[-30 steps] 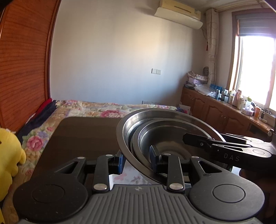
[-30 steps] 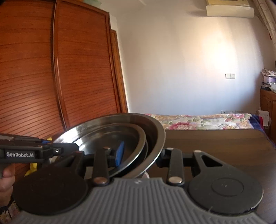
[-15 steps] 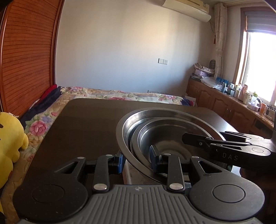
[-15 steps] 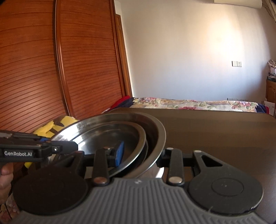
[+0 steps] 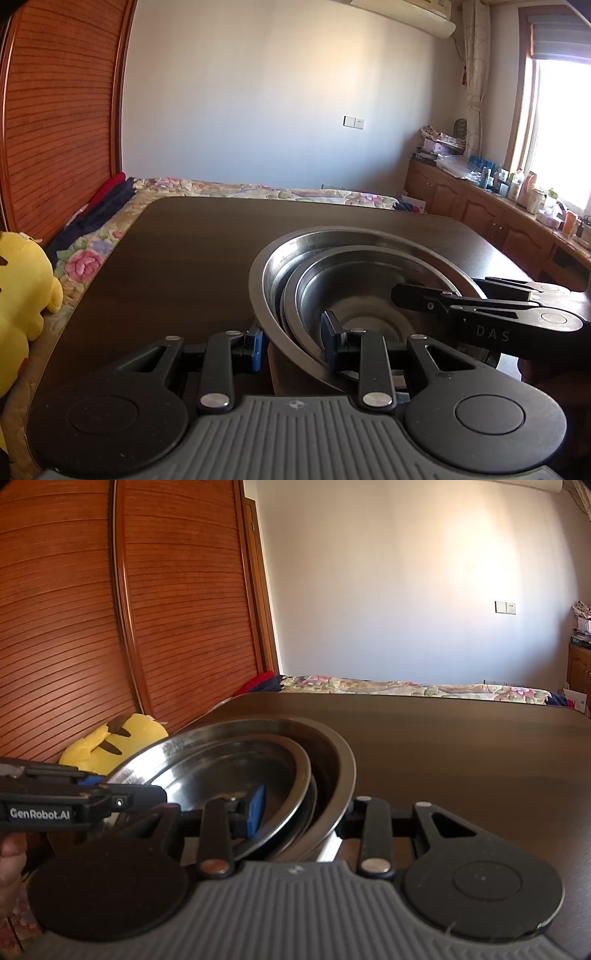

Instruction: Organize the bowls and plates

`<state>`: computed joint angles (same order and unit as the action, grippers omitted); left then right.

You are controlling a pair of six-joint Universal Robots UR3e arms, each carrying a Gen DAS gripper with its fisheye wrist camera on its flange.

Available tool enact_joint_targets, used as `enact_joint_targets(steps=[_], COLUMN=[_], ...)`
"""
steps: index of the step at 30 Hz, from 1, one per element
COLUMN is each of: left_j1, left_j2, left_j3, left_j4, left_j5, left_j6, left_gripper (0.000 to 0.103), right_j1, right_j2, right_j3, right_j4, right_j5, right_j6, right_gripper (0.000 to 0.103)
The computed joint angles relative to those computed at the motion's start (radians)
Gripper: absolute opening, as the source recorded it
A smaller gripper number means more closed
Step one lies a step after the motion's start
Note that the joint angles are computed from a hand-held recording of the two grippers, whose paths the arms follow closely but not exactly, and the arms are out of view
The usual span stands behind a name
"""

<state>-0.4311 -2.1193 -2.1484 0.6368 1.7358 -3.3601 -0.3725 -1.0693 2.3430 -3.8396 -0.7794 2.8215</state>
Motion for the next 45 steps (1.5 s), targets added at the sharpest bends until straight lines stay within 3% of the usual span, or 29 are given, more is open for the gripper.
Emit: enact_joint_targets(steps=[9, 11, 14, 25, 27, 29, 31, 39, 45], left_j1=[-0.02, -0.033, -0.036, -0.063, -0.071, -0.081, -0.095, -0.151, -0.19], left_j2=[-0.01, -0.013, -0.012, -0.001, 0.001, 0.004, 0.003, 0.03, 0.047], left_j3=[0.018, 0.026, 0.033, 0.04, 0.041, 0.047, 0.052, 0.078, 0.094], left_j4=[-0.015, -0.022, -0.032, -0.038, -0.034, -0.038, -0.037, -0.08, -0.095], left_j5=[0.034, 0.051, 0.058, 0.143, 0.156, 0.174, 0.197, 0.263, 0.295], left_j6=[-0.011, -0.015, -0.013, -0.012, -0.012, -0.01, -0.009, -0.015, -0.029], left_gripper=[0.034, 0.035, 0.035, 0.084, 0.089, 0.093, 0.1, 0.103, 0.103], right_j1=[-0.009, -0.012, -0.015, -0.041, -0.05, -0.062, -0.076, -0.166, -0.237], right_j2=[-0.018, -0.022, -0.022, -0.044, -0.052, -0.066, -0.076, -0.133, -0.23], right_j3=[-0.005, -0.002, 0.004, 0.045, 0.056, 0.073, 0.089, 0.181, 0.254], right_j4=[0.046, 0.043, 0.024, -0.062, -0.08, -0.097, -0.119, -0.194, -0.179], right_j5=[0.015, 0.015, 0.013, 0.01, 0.012, 0.016, 0.017, 0.055, 0.079], right_j6=[-0.011, -0.009, -0.003, 0.029, 0.037, 0.041, 0.049, 0.056, 0.037], right_gripper=[0.043, 0.056, 0.058, 0.067, 0.068, 0.071, 0.081, 0.102, 0.103])
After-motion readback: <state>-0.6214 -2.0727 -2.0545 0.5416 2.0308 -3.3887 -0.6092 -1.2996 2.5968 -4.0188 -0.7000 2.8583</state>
